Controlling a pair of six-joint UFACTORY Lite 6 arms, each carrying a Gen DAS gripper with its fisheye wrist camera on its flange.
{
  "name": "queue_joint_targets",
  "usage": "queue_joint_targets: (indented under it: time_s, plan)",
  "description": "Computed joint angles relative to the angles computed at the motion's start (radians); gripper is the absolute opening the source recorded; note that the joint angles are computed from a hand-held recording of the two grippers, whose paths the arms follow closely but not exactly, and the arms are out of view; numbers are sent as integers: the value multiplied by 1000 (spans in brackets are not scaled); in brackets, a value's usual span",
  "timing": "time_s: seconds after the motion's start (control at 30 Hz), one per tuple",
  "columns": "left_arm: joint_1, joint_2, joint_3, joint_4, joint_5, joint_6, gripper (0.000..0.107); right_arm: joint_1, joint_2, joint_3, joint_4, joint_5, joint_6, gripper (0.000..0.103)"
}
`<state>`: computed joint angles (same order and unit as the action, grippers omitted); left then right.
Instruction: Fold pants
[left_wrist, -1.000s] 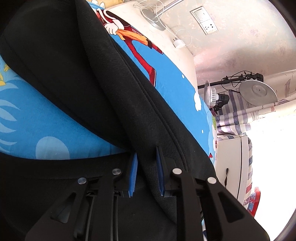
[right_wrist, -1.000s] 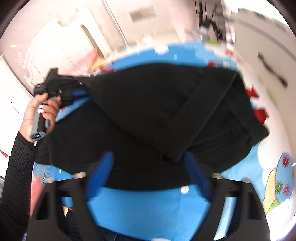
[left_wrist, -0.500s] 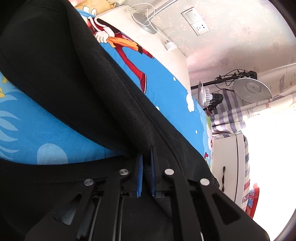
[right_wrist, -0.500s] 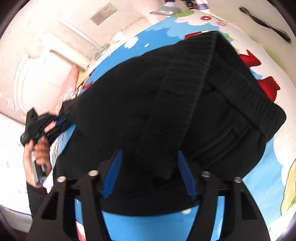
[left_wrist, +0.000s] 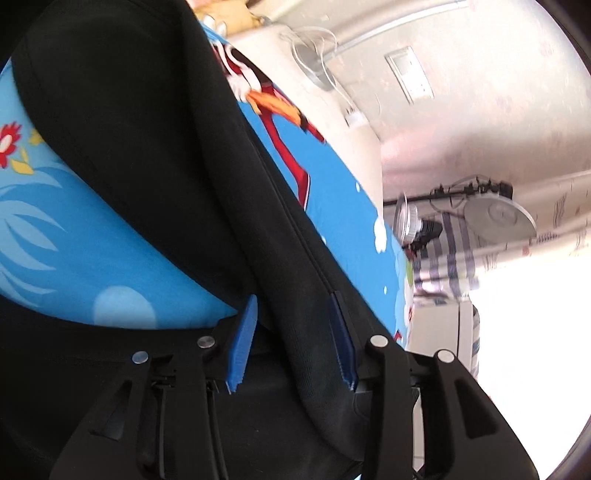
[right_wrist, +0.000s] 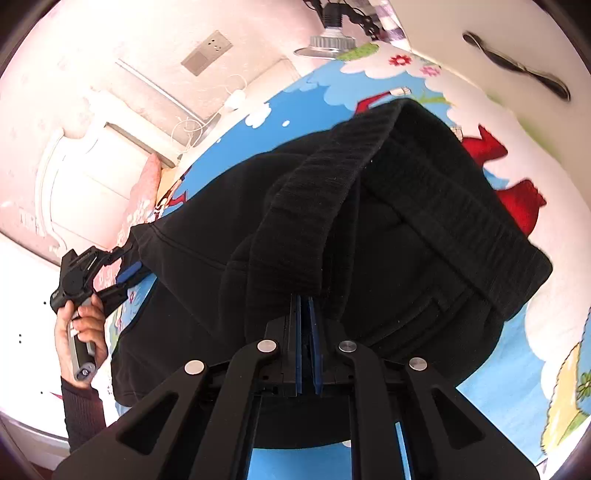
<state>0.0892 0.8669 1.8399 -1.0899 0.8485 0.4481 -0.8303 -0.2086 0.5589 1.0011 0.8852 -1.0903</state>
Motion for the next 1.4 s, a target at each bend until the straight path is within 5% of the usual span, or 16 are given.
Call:
queue_joint_targets:
  time_s: [0.17, 0.2, 0.23, 0.3, 0.5, 0.6, 0.7, 0.8, 1.0, 1.07, 1.2, 1.23, 1.27, 1.37, 1.4]
  plan:
    - [-22, 103, 165, 98, 36, -135, 38, -4, -1, -8, -24, 4, -4, 15]
    - [-30, 138, 212, 112, 48, -153, 34, -3, 11, -2, -25, 15, -5, 22]
    - [-40, 181, 272, 137, 64, -178, 18, 33, 31, 6, -9, 7, 16, 28]
    - [-57, 253, 371, 195, 78, -235, 12, 29, 56, 16, -6, 15, 23, 31]
    - [-41, 217, 302, 153, 68, -179, 11, 54, 157, 54, 47, 1, 8, 34]
    - [-43, 206, 284, 143, 55, -157, 9, 40, 149, 42, 111, 44, -72, 13]
    - [-49, 183, 263, 135, 37, -128, 7, -16, 46, 32, 109, 90, -77, 10]
    - [-35, 40, 95, 66, 6, -34, 7, -131, -7, 93, 67, 200, -46, 9]
    - [1, -492, -526, -74, -69, 203, 6, -368, -50, 229, -52, 400, -28, 9]
    - [40, -661, -736, -110, -45, 264, 6, -404, -54, 227, -115, 387, -48, 9]
    - [41, -930, -1154, -167, -115, 393, 6, -312, -29, 114, -207, 134, -50, 10]
    - [30, -947, -1225, -211, -155, 445, 6, -296, -58, 77, -217, 82, -45, 12]
    - [33, -942, -1255, -230, -167, 471, 7, -289, -78, 52, -229, 59, -42, 26]
    - [118, -914, -1331, -320, -108, 604, 13, -353, -89, 44, -265, 167, -57, 53]
    - [127, -923, -1339, -322, -108, 617, 14, -392, -53, 66, -278, 233, -42, 96]
